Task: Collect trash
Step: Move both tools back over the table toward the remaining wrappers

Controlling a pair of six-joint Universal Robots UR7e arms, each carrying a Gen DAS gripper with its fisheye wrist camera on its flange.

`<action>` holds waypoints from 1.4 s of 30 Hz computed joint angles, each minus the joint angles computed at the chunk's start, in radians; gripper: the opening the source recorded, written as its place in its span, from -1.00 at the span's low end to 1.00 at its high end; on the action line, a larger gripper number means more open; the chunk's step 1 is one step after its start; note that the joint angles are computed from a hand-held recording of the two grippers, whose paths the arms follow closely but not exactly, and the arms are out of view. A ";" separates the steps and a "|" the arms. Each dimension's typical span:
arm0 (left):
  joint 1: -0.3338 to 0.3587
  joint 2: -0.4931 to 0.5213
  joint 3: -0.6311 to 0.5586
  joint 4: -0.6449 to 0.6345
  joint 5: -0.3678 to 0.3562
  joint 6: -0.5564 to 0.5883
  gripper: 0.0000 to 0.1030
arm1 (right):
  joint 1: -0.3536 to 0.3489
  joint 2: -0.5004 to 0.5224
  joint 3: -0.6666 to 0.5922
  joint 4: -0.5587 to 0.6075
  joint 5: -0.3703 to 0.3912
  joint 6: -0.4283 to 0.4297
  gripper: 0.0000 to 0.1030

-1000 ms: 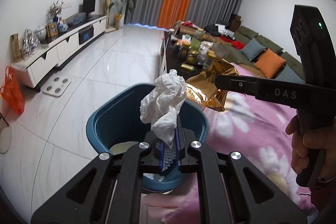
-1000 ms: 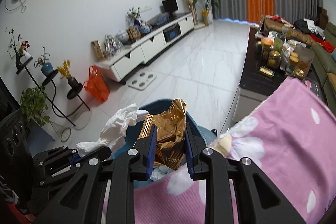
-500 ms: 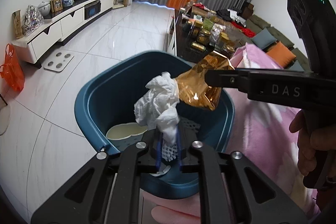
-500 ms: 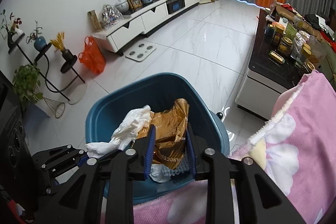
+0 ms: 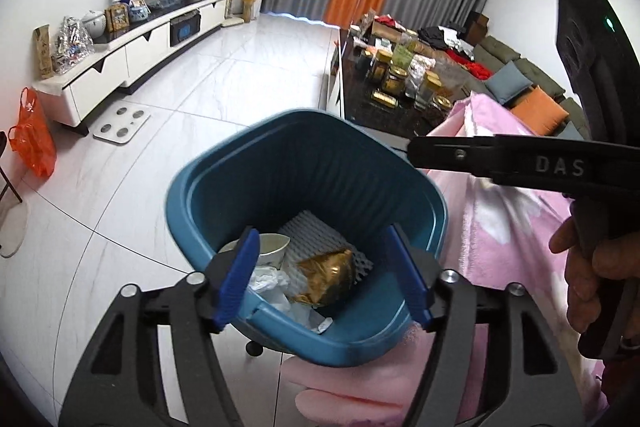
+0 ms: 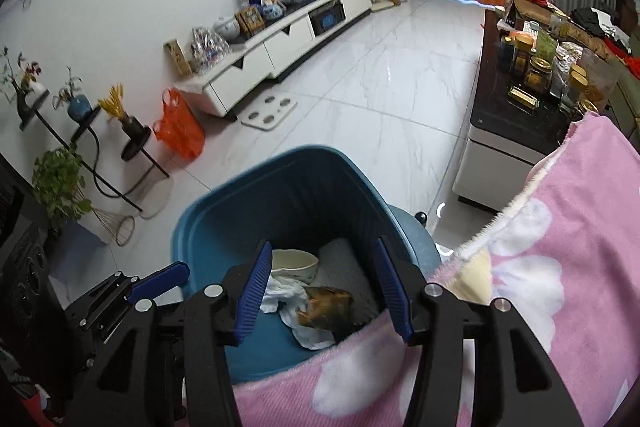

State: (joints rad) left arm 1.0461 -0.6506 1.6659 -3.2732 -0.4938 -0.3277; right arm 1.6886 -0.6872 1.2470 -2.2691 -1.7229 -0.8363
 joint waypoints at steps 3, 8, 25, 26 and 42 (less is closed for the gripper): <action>-0.023 -0.007 0.031 -0.053 0.040 0.010 0.55 | -0.010 -0.036 0.026 -0.010 0.052 0.003 0.09; -0.069 -0.020 0.071 -0.133 0.100 0.056 0.72 | -0.027 -0.120 0.107 -0.080 0.132 -0.011 0.39; -0.246 -0.025 0.128 -0.275 0.190 0.154 0.89 | -0.130 -0.395 0.389 -0.346 0.261 -0.092 0.86; -0.257 -0.021 0.124 -0.274 0.190 0.159 0.89 | -0.137 -0.407 0.397 -0.354 0.265 -0.096 0.86; -0.379 0.021 0.113 -0.128 0.130 0.074 0.89 | -0.272 -0.589 0.538 -0.514 0.291 -0.062 0.86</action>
State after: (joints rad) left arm 0.6669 -0.6294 1.7791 -3.4012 -0.3635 -0.2541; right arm 1.4169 -1.2763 1.7845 -2.7832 -1.4319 -0.8980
